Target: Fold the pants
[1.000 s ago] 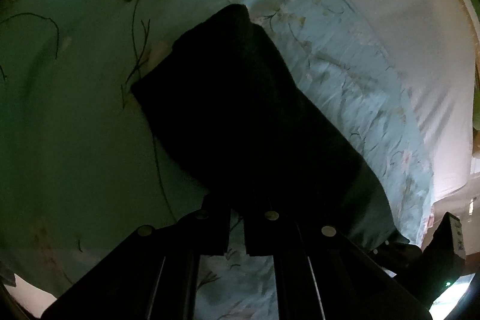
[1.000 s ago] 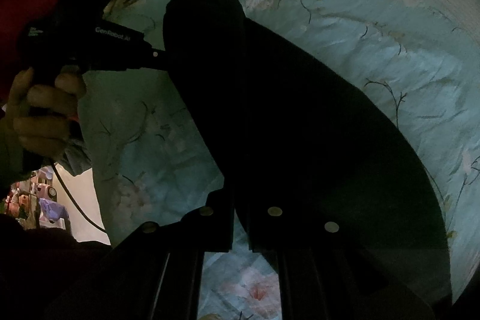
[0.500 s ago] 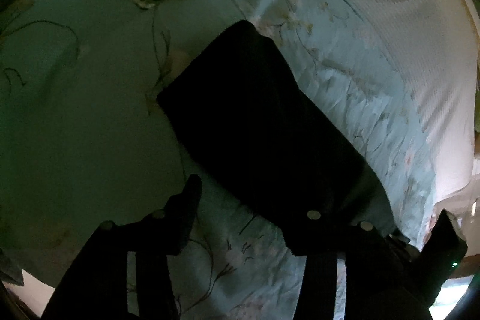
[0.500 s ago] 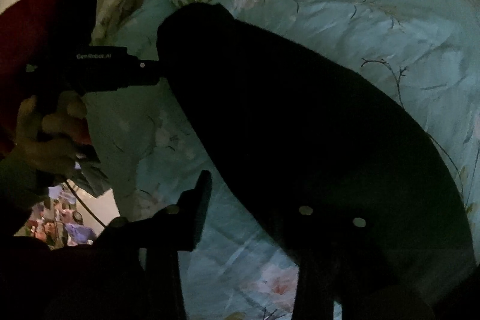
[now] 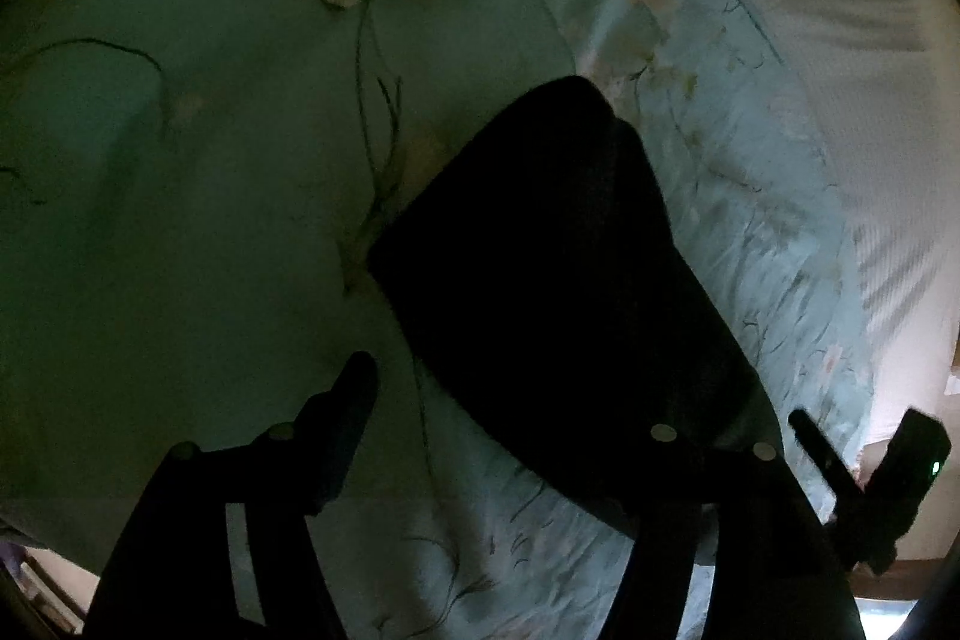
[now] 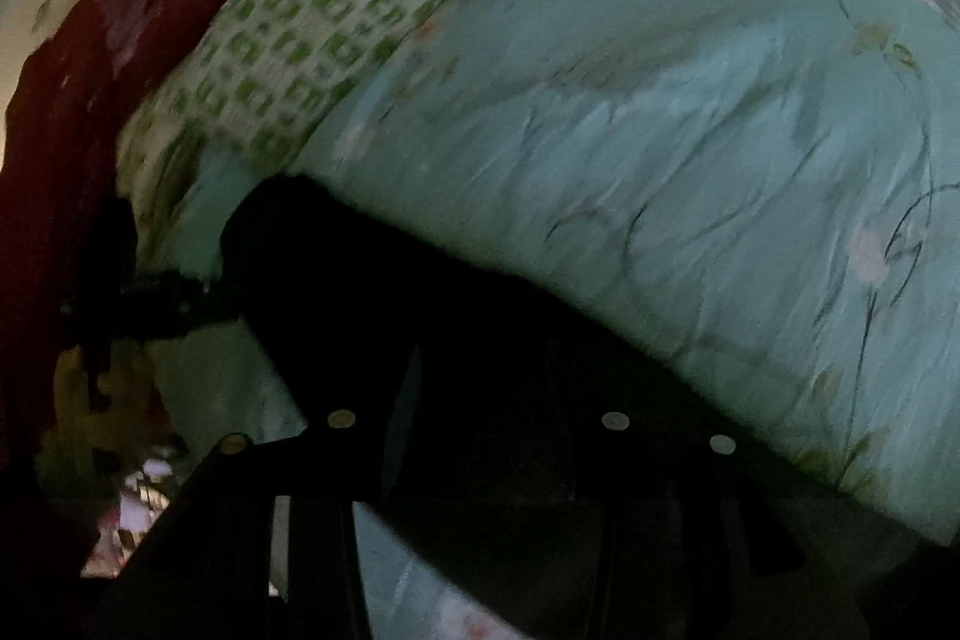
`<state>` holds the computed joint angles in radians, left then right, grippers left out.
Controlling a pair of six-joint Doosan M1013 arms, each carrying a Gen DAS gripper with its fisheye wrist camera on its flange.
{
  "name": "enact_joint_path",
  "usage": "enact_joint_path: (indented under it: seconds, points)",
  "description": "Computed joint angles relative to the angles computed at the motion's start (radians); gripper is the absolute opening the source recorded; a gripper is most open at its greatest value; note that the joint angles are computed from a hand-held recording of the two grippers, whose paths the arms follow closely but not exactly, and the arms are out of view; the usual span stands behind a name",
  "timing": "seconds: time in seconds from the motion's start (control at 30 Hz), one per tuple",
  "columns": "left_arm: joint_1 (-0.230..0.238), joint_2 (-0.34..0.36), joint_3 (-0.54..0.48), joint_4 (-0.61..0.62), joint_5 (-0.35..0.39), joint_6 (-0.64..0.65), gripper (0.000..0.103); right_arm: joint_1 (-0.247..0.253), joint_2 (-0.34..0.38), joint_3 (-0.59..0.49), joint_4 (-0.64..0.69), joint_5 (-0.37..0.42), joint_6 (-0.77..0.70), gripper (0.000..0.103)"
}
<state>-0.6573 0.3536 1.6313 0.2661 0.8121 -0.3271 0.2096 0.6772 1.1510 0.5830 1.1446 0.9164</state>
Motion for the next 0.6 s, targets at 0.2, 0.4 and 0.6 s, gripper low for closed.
enact_joint_path:
  seconds: [0.2,0.4,0.6]
  points:
    - [0.023,0.012,0.007,-0.059,-0.018,0.05,0.068,0.023,0.081,-0.117,-0.066,0.046,0.054,0.041]
    - [0.022,0.021,0.008,-0.014,0.008,0.022,0.062,0.053,0.153,-0.197,-0.169,0.149,0.042,0.041]
    - [0.012,0.042,-0.013,0.031,0.046,0.013,0.037,0.073,0.138,-0.173,-0.217,0.14,-0.021,0.027]
